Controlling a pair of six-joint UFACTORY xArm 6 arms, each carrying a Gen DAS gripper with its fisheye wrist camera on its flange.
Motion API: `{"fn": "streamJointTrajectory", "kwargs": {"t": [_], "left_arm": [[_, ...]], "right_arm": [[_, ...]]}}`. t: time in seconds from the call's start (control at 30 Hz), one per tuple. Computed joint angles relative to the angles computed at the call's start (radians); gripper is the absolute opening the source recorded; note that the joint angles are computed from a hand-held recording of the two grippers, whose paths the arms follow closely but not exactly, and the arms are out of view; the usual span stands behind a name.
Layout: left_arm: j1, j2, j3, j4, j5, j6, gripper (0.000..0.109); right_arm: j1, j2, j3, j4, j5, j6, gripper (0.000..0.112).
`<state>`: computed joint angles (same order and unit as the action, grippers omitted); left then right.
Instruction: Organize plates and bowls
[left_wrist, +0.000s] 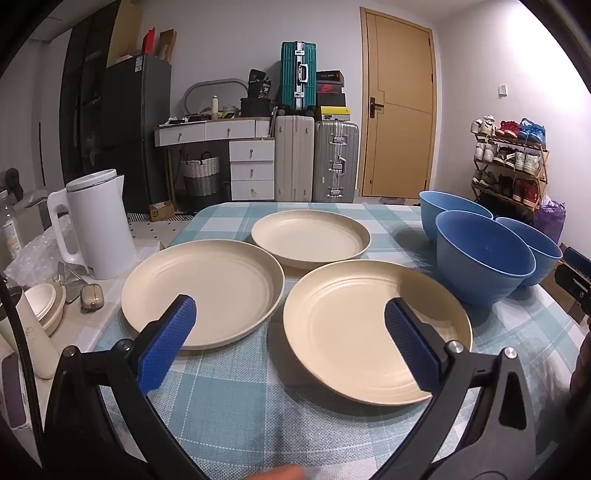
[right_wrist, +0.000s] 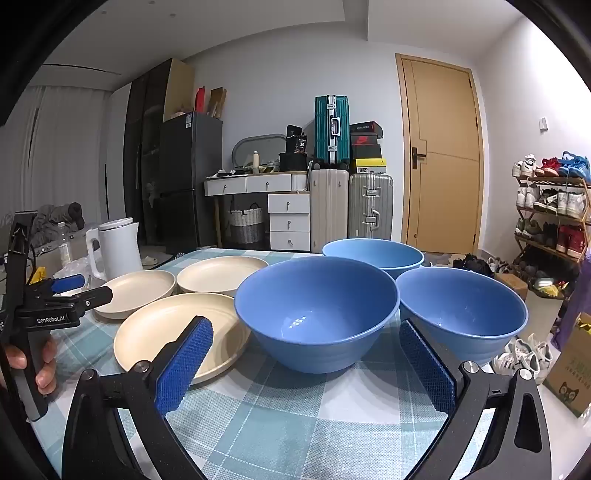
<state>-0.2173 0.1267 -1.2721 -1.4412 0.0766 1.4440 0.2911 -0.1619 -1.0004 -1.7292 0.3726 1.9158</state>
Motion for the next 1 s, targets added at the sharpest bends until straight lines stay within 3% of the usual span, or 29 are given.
{"fn": "streamJointTrajectory", "kwargs": {"t": [1.0], "left_arm": [[-0.003, -0.002, 0.003, 0.003, -0.007, 0.004, 0.102]], "right_arm": [[0.001, 0.001, -0.001, 0.000, 0.001, 0.000, 0.103]]}}
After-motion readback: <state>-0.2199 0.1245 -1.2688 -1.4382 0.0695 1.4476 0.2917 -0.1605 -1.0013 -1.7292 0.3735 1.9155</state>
